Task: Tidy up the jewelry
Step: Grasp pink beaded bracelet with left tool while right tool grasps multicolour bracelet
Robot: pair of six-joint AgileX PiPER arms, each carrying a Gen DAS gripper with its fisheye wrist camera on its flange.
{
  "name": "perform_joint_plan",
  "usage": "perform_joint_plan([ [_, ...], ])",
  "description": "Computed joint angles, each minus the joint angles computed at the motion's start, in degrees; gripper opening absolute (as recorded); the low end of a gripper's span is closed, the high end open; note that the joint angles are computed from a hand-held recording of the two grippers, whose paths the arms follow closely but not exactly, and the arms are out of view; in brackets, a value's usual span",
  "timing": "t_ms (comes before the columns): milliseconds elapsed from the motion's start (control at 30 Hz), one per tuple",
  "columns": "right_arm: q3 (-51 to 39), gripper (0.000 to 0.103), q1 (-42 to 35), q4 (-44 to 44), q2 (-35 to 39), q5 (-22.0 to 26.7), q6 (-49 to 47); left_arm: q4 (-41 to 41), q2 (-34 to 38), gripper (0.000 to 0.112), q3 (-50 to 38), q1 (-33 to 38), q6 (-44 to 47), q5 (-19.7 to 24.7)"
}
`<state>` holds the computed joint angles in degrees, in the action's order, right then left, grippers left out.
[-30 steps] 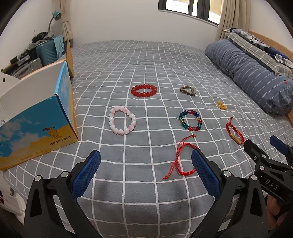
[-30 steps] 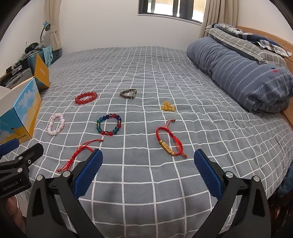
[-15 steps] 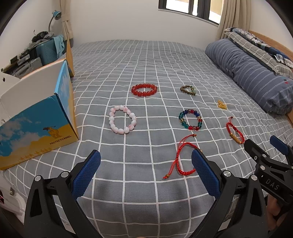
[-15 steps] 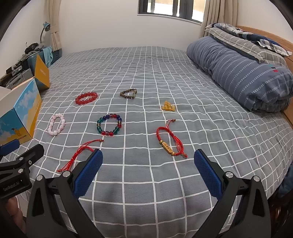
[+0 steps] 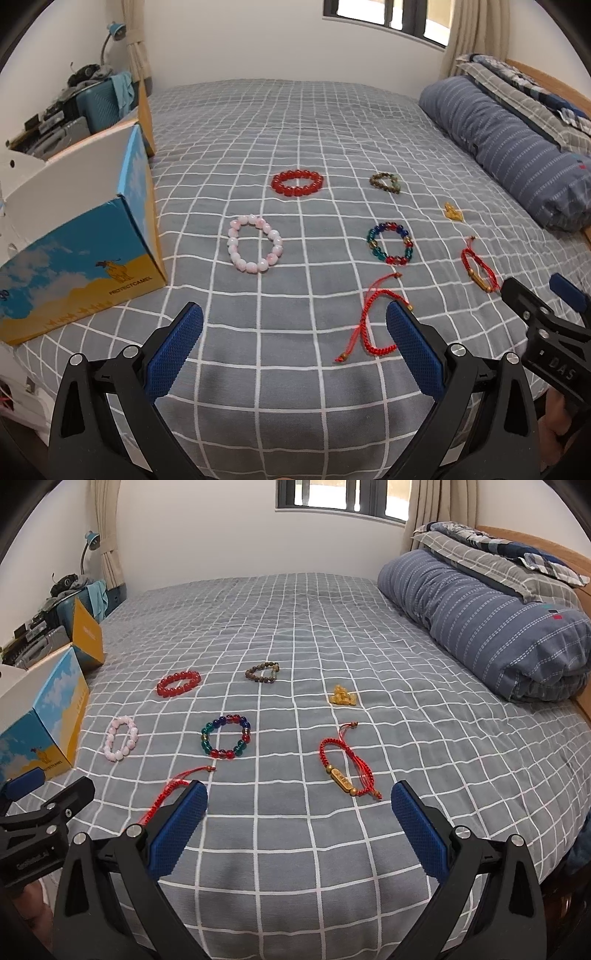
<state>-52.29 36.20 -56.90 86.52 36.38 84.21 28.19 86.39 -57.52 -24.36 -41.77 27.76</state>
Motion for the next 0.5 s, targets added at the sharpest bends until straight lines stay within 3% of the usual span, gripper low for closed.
perform_joint_plan([
  [267, -8.8, 0.096, -1.0, 6.8, 0.8, 4.0, -9.9, -6.3, 1.5, 0.098, -8.8, 2.7, 7.8, 5.5],
  [367, -14.4, 0.096, -3.0, 12.2, 4.1, 3.8, -17.0, -13.0, 4.6, 0.098, -15.4, 5.4, 15.1, 8.7],
  [500, -22.5, 0.096, -5.1, 18.2, 10.3, 5.1, -25.3, -15.0, 10.0, 0.098, -24.1, 7.3, 18.0, 13.3],
])
